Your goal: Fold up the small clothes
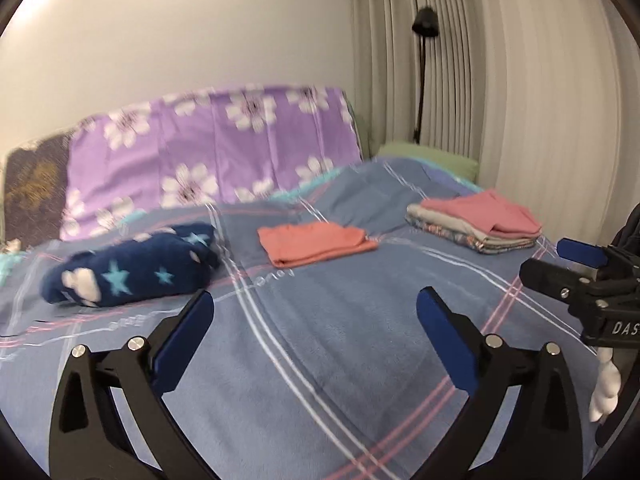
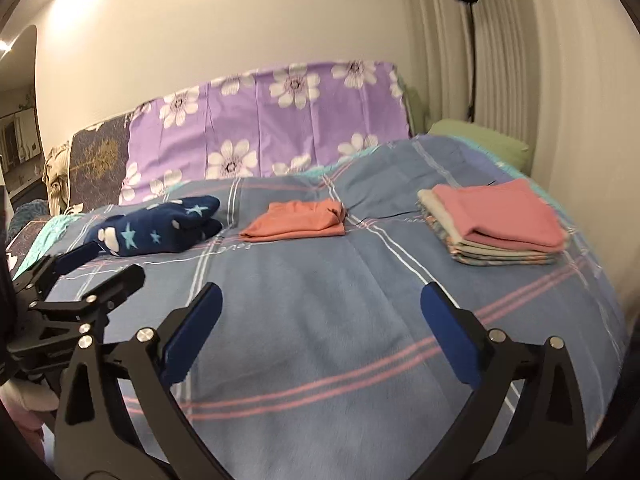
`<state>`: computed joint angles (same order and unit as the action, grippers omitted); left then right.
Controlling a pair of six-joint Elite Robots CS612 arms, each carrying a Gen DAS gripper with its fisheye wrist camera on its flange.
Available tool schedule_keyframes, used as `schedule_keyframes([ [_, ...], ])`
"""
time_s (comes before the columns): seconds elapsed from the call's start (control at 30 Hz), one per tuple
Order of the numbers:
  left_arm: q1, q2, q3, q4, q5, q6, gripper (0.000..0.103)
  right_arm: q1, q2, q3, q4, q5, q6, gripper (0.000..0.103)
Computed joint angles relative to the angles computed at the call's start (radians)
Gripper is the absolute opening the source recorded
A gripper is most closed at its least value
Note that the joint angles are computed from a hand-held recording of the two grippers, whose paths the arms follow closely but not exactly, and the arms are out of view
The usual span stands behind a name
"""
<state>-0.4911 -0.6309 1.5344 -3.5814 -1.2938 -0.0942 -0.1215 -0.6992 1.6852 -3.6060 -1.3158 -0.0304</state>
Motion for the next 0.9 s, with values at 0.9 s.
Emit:
schedule_keyframes([
  [0.9, -0.067, -0.129, 0.236, -0.041, 0.129, -0.135, 0.102, 0.021, -0.088, 0.191, -0.172, -0.064, -0.028, 0.101],
])
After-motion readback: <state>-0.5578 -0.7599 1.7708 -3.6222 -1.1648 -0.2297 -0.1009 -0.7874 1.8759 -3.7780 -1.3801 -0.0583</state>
